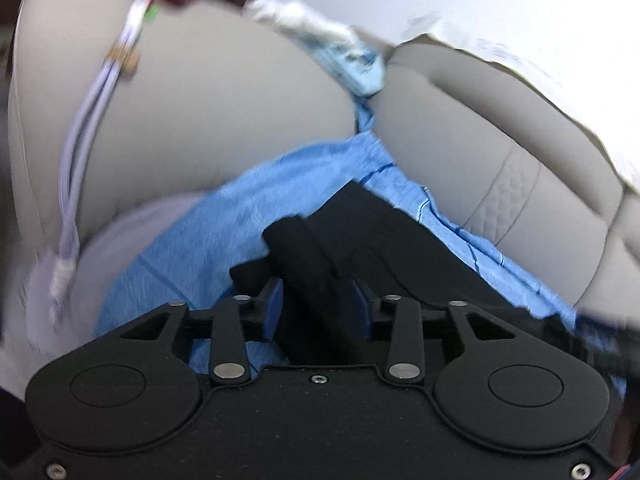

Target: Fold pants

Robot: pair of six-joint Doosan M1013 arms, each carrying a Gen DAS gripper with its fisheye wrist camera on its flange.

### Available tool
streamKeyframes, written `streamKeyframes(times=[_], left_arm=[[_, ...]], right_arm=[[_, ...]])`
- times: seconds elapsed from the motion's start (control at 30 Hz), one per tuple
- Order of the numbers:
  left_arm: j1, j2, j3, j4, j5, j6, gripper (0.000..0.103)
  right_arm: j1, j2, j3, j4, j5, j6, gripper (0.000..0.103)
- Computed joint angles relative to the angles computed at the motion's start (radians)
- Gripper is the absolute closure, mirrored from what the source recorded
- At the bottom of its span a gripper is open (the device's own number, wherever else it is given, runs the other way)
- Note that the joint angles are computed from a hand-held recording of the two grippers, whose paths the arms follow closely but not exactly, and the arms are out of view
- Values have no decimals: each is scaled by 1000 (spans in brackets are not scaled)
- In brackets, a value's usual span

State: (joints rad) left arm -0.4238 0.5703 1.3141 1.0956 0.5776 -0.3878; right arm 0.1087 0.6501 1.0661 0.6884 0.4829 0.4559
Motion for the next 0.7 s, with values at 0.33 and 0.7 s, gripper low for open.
streamKeyframes(times=[0.33, 0.7], left_arm=[[19, 23, -24, -4, -27, -41, 86], [14, -26, 72, 410, -65, -499, 90]], right_arm=[[25, -124, 267, 168, 22, -230, 15], [55, -121, 296, 328, -104, -289, 15]])
